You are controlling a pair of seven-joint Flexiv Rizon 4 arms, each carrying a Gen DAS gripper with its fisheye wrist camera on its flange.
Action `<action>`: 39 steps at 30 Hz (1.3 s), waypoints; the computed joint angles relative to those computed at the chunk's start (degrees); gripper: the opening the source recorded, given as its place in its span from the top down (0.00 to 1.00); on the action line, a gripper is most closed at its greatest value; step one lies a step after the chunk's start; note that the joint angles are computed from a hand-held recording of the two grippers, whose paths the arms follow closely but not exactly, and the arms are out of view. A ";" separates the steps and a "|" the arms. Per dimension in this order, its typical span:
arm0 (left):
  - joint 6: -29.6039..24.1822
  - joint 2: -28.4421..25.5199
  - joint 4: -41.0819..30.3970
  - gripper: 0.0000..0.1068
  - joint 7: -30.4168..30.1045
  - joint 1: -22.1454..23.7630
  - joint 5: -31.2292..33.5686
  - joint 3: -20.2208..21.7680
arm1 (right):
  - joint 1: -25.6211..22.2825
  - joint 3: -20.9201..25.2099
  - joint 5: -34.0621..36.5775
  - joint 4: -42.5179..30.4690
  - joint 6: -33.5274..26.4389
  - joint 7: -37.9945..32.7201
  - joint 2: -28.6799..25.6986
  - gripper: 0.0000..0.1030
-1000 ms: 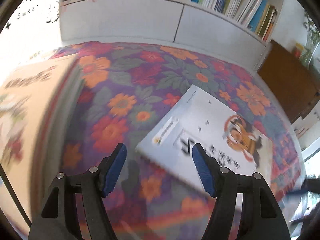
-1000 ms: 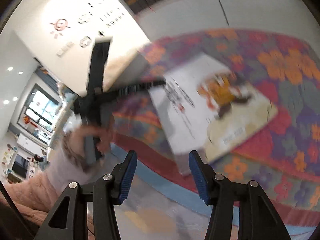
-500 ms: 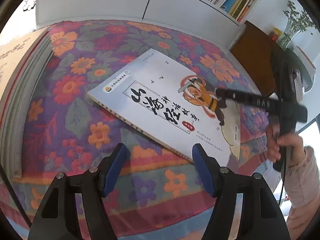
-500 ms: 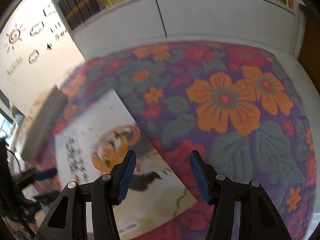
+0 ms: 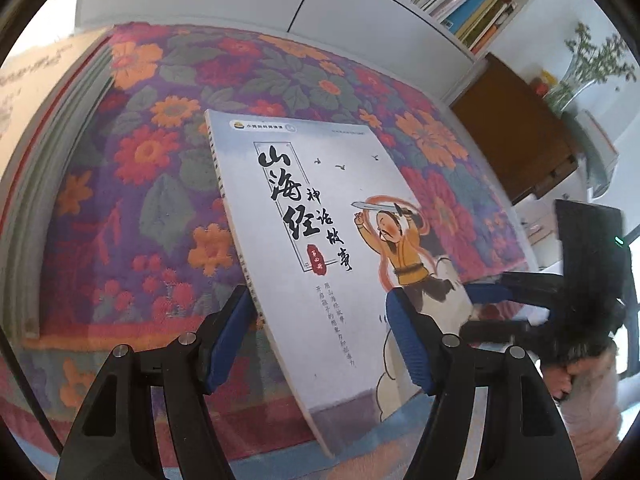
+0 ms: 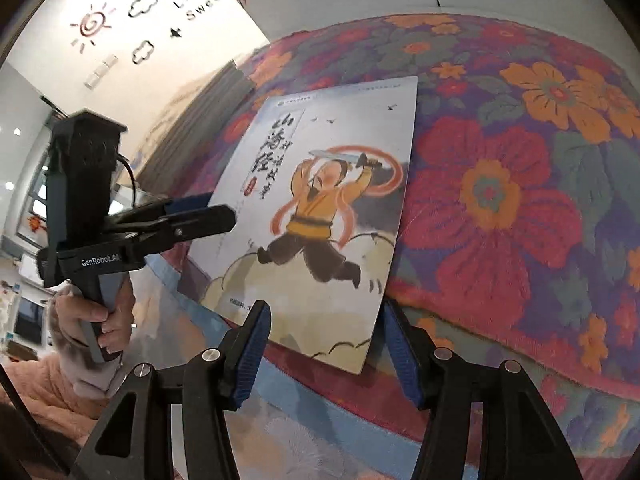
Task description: Organize books
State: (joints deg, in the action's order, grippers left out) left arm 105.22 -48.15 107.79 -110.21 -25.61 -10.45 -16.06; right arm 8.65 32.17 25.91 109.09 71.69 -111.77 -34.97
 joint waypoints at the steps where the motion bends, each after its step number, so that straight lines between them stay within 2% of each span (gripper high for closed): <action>1: 2.01 -0.92 0.42 0.39 -0.32 2.17 1.00 -2.21 | -3.15 2.39 2.17 -1.92 -1.78 -1.70 -1.48 0.46; 2: 3.24 -1.64 0.45 0.39 -0.60 3.49 1.77 -3.43 | -5.71 3.98 4.33 -4.01 -4.04 -2.80 -2.91 0.47; 4: 4.24 -2.21 0.63 0.50 -1.69 4.83 2.21 -4.44 | -8.39 5.20 7.87 -7.91 -7.82 -4.78 -5.41 0.50; 6: 4.14 -2.38 0.48 0.52 -2.15 5.31 2.63 -4.67 | -8.68 4.61 10.01 -10.45 -9.80 -5.83 -6.68 0.54; 9: 2.76 -1.94 -0.67 0.55 -1.69 2.94 1.77 -1.72 | -7.99 3.34 12.65 -13.05 -12.23 -6.79 -7.47 0.56; 10: 1.92 -1.64 -1.24 0.55 -1.52 1.34 0.85 0.00 | -7.51 2.51 13.15 -13.36 -12.76 -6.92 -7.20 0.60; 11: 1.01 -1.31 -1.98 0.56 -1.49 -1.13 -0.62 2.55 | -6.41 1.19 13.60 -13.45 -12.77 -6.71 -6.86 0.75; 12: 0.29 -1.08 -2.60 0.56 -1.48 -3.59 -2.02 5.09 | -4.22 -0.99 12.60 -12.86 -11.53 -4.60 -6.15 0.87; 13: -0.86 -0.82 -3.25 0.56 -1.22 -6.15 -3.33 7.82 | -3.63 -1.78 12.38 -12.84 -11.13 -3.13 -6.17 0.88; 15: -4.65 -0.54 -5.25 0.56 -1.03 -12.96 -6.46 15.27 | -5.68 -0.79 16.30 -13.50 -12.44 -3.95 -6.82 0.88; 17: -8.02 -0.63 -6.76 0.57 -2.13 -18.40 -8.25 21.52 | -5.33 -1.19 17.43 -13.48 -11.58 -5.23 -6.79 0.88; 19: -11.34 -0.35 -7.71 0.57 -3.38 -21.03 -8.09 24.87 | -3.26 -2.34 17.00 -11.92 -9.00 -5.08 -5.34 0.86; 21: -12.04 0.27 -7.67 0.57 -4.28 -20.25 -6.74 24.24 | -0.90 -3.52 15.51 -10.41 -6.71 -3.32 -3.82 0.86; 24: -11.52 1.53 -6.77 0.57 -4.87 -18.46 -4.64 22.26 | -0.71 -1.52 15.99 -8.73 -3.01 -4.97 -2.01 0.86; 27: -12.89 2.45 -6.98 0.57 -6.77 -20.46 -3.23 24.85 | -1.89 0.94 17.32 -8.26 -2.57 -7.31 -1.09 0.87; 31: -12.55 4.76 -5.58 0.57 -9.11 -22.19 -0.75 27.47 | -0.24 1.21 17.25 -6.61 -1.27 -8.03 1.37 0.87; 37: -10.07 7.58 -3.37 0.57 -9.03 -19.41 0.93 24.75 | -1.27 2.10 20.53 -5.24 -2.12 -9.82 4.76 0.86; 39: -10.00 8.31 -3.04 0.57 -8.59 -19.88 1.11 25.36 | -1.50 1.89 22.12 -5.06 -2.74 -10.39 6.03 0.86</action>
State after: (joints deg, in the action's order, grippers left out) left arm 95.22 -39.84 104.76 -118.80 -45.48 -9.33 9.30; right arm 7.14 34.06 48.02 104.02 68.95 -122.16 -28.94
